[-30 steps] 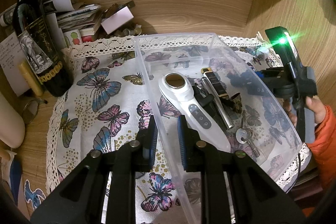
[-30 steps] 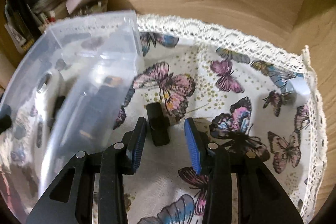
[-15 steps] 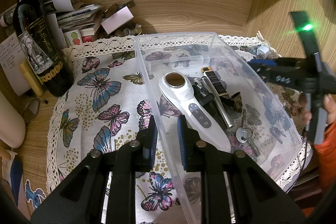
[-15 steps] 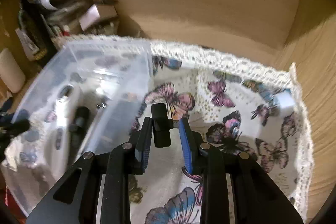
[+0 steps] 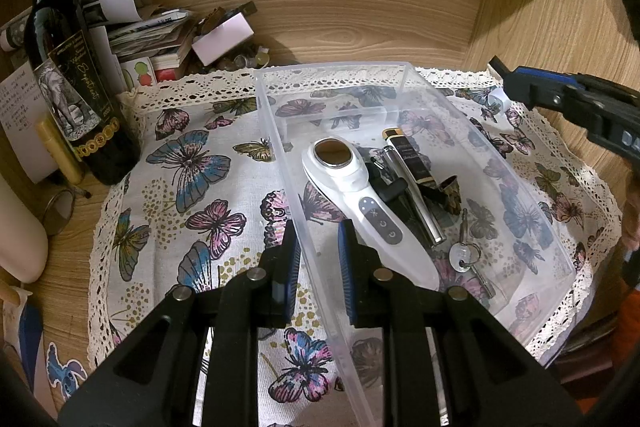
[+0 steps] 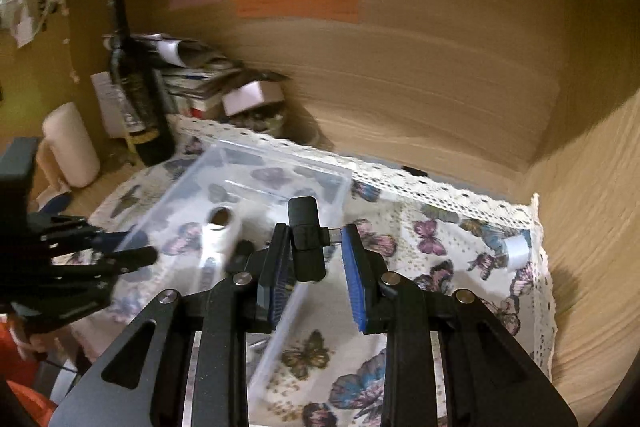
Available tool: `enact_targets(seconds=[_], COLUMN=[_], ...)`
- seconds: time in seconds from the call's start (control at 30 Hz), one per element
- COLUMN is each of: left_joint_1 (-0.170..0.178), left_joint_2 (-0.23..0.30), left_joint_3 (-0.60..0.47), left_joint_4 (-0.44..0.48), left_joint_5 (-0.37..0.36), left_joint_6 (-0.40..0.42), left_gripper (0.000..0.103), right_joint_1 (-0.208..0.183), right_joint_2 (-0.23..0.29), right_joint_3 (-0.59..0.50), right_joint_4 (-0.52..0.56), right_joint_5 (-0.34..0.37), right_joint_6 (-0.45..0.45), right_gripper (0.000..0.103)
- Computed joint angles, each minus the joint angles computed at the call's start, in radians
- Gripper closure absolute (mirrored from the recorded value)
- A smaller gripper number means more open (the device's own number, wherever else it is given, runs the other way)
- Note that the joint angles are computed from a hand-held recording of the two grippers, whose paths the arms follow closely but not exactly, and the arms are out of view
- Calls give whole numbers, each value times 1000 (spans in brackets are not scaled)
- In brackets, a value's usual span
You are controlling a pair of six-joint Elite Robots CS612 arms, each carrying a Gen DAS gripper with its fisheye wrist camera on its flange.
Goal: Organize rigid objects
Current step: 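Lower the black plug into the box and release it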
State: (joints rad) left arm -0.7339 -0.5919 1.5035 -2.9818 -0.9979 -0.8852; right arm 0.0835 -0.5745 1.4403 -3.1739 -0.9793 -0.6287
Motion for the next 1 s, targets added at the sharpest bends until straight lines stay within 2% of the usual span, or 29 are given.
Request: enact_targets(seconds=[0.3,0.6,0.73,0.8,0.83,1.0], left_joint_1=[-1,-1,0,-1,-1,-1], left_joint_2=[1,1,1,1,1,1], left_joint_3=[-1,-2,-3,-2,-2,-2], left_joint_4=[-1,-2,-1,-2,-2,-3], left_joint_5=[1,0,0,0,0,0], left_joint_6=[0,2,2,2,2,2], left_gripper=[84,84,84,84,84,84], right_joint_1=[25,44,46,47,46,34], right_joint_2=[-11,3,-1,-3,-3,-7], right_joint_3=[29,16,21,18,19,25], right_joint_4=[116,223,228,243,237,159], right_joint_5=[-11,-58,-73,-81,-77,-62], right_joint_6=[-131,-185,-191,-195,-190,-153], right_gripper=[79,79,78,70,67,67])
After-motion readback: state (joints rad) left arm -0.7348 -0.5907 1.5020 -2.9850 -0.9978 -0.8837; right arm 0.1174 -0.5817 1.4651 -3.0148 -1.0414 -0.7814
